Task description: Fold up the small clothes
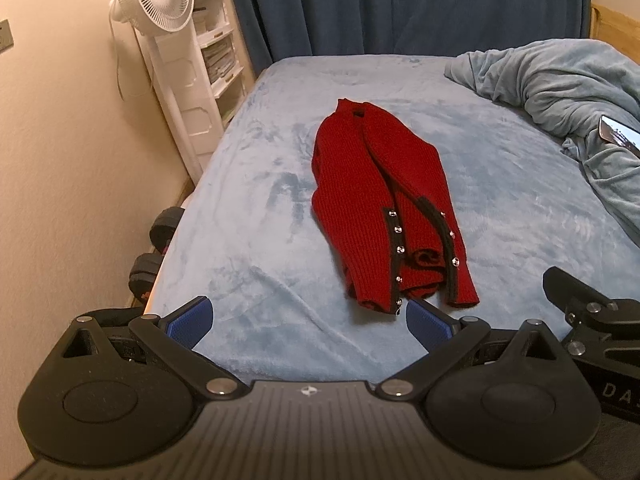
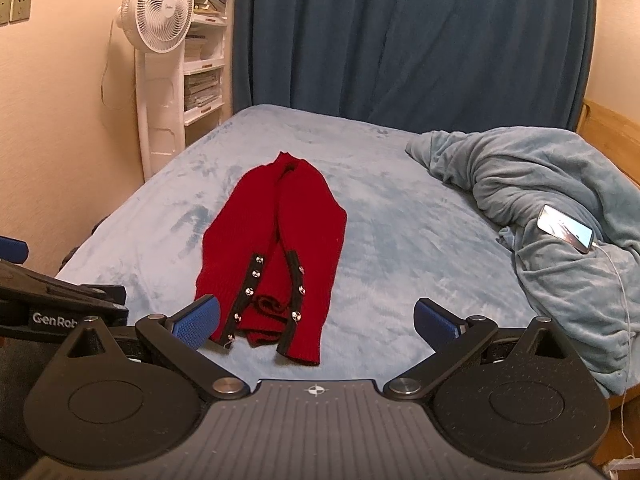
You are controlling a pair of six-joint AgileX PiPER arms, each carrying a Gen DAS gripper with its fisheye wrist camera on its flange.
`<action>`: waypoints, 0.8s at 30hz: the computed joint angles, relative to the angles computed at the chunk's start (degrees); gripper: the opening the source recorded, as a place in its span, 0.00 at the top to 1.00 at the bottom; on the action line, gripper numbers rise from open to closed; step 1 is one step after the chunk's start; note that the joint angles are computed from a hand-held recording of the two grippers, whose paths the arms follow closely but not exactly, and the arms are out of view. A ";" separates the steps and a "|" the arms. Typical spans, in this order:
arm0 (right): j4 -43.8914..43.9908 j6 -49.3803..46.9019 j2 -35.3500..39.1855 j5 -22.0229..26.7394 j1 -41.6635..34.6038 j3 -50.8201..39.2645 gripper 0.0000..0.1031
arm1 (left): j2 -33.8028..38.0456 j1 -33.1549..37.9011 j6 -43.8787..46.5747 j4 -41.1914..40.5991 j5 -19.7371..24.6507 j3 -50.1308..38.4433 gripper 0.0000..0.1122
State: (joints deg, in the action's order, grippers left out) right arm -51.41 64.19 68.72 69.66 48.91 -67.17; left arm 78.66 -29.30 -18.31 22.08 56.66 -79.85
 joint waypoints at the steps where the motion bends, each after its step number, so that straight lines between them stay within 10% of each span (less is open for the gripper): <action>1: -0.43 0.29 -0.26 -0.21 0.27 0.29 0.01 | 0.17 -0.15 0.07 0.07 0.17 -0.17 0.09; 24: 1.53 -0.81 -0.11 -2.37 -2.01 0.13 0.01 | 1.57 -0.94 -1.24 1.76 0.67 -0.77 0.09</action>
State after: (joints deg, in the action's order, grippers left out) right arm -49.87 63.38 68.61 67.29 46.91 -67.03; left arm 80.23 -30.24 -19.55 23.85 57.33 -80.62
